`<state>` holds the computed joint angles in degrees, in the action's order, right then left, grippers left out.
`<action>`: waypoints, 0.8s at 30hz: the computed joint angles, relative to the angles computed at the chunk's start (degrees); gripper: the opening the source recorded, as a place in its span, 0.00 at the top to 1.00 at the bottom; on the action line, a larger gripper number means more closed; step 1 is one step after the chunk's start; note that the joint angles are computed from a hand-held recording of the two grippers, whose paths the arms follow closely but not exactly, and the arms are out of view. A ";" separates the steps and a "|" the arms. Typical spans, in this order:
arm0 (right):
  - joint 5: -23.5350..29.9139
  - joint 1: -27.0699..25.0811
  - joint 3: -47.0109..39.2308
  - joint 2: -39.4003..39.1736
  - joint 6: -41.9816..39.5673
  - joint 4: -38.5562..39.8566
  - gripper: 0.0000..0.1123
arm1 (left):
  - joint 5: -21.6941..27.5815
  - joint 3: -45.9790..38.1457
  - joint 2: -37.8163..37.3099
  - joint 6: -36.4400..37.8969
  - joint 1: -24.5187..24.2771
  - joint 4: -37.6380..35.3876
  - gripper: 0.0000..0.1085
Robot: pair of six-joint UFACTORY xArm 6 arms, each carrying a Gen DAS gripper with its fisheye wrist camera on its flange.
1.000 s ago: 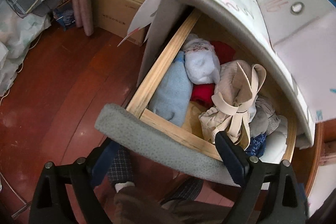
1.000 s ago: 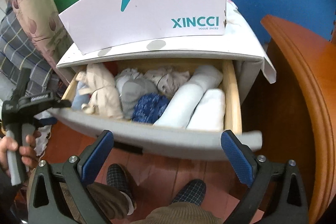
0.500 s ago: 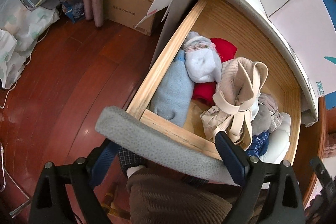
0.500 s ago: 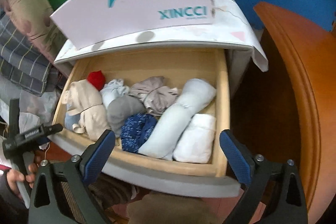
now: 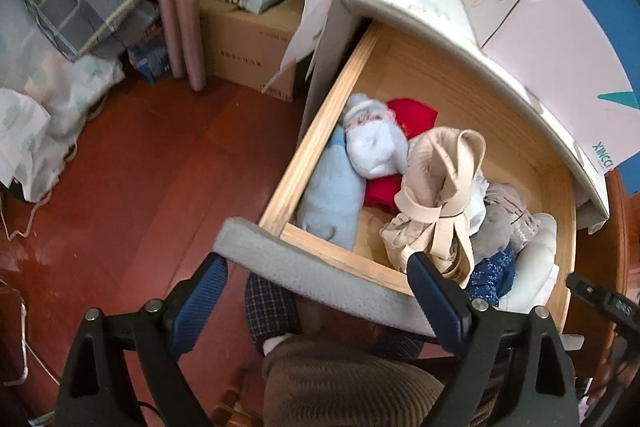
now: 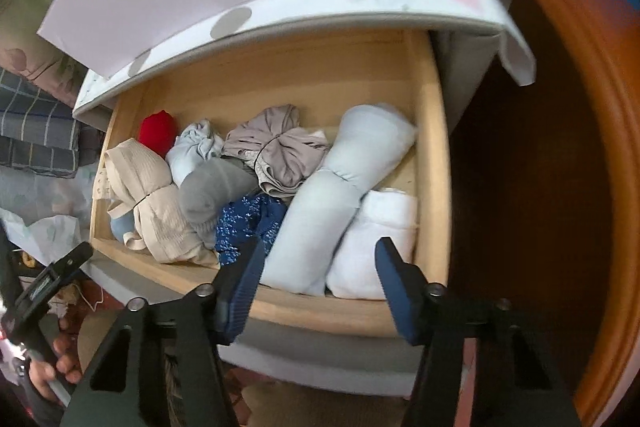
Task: Take underwear out of drawer
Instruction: 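Grasp the beige hooked bra with the left tool while the right tool grasps a white rolled garment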
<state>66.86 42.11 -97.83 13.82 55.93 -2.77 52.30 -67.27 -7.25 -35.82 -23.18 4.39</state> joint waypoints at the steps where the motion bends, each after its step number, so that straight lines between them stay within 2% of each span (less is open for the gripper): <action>1: 0.36 0.04 -1.02 0.96 -0.08 0.35 0.60 | -0.37 0.27 -0.34 -0.16 -0.02 0.65 0.14; 3: 0.89 -0.10 -3.17 3.17 -0.38 1.36 0.61 | -1.67 0.29 -1.55 -0.40 -0.52 3.72 0.14; 7: 3.25 -0.57 -6.65 6.83 0.44 2.47 0.63 | -1.22 -2.01 -1.51 0.39 -2.30 9.23 0.14; 17: 11.20 -1.72 -16.13 14.64 1.87 2.44 0.63 | -0.37 -5.30 2.34 4.19 -2.99 3.77 0.14; 24: 12.46 -3.20 -19.49 18.36 0.90 2.98 0.59 | 0.62 -6.85 5.01 4.83 -3.00 2.22 0.14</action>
